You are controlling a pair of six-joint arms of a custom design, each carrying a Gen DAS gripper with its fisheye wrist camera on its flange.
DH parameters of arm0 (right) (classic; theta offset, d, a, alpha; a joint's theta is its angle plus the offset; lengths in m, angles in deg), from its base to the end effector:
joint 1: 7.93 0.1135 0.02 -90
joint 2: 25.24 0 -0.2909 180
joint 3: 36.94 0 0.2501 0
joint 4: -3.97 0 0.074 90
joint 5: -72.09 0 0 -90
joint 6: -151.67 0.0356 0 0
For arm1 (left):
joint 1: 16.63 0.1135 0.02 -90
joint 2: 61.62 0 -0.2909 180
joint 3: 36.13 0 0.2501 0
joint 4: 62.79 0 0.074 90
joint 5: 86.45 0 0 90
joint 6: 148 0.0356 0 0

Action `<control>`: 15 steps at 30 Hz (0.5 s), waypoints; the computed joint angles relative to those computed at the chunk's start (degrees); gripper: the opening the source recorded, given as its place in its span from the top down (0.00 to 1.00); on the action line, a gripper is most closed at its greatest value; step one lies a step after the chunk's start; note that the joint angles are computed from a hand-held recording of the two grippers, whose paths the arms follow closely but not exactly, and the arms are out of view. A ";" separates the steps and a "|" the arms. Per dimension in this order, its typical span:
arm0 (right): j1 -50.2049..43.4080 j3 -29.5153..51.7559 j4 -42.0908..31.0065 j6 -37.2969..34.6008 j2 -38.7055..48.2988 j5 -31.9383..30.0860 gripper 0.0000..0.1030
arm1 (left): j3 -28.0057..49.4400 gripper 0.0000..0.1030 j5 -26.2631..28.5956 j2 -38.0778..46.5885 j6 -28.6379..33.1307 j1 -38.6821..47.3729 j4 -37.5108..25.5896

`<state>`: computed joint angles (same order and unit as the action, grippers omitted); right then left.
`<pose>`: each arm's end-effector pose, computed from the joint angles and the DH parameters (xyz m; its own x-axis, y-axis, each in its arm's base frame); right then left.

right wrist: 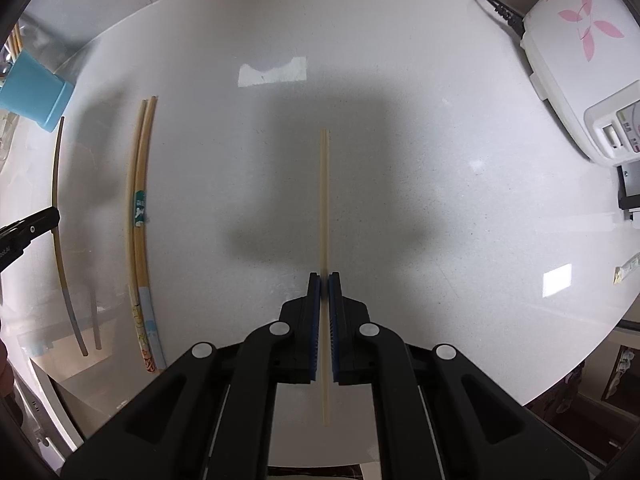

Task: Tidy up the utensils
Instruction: 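Lift both held chopsticks and carry them toward the light-blue utensil holder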

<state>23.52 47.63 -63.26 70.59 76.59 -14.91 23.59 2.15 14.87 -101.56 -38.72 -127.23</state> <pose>0.2816 0.1701 0.2150 -0.9190 -0.3806 -0.1029 -0.3788 0.9247 -0.0366 0.1933 -0.0775 0.2159 -0.9203 -0.3700 -0.1274 -0.3611 0.9284 -0.0878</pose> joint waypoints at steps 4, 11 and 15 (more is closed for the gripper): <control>0.85 -0.81 -0.08 0.75 -2.15 0.78 0.97 | -0.10 0.94 -0.35 -0.25 0.98 0.72 0.86; 5.29 -1.66 -1.01 5.17 -6.94 1.64 0.97 | -0.70 0.94 -2.14 -4.08 0.64 -0.19 -0.36; 6.75 -1.04 -0.96 6.55 -7.94 2.66 0.97 | 0.96 0.94 -3.65 -5.61 -0.53 -1.64 -2.37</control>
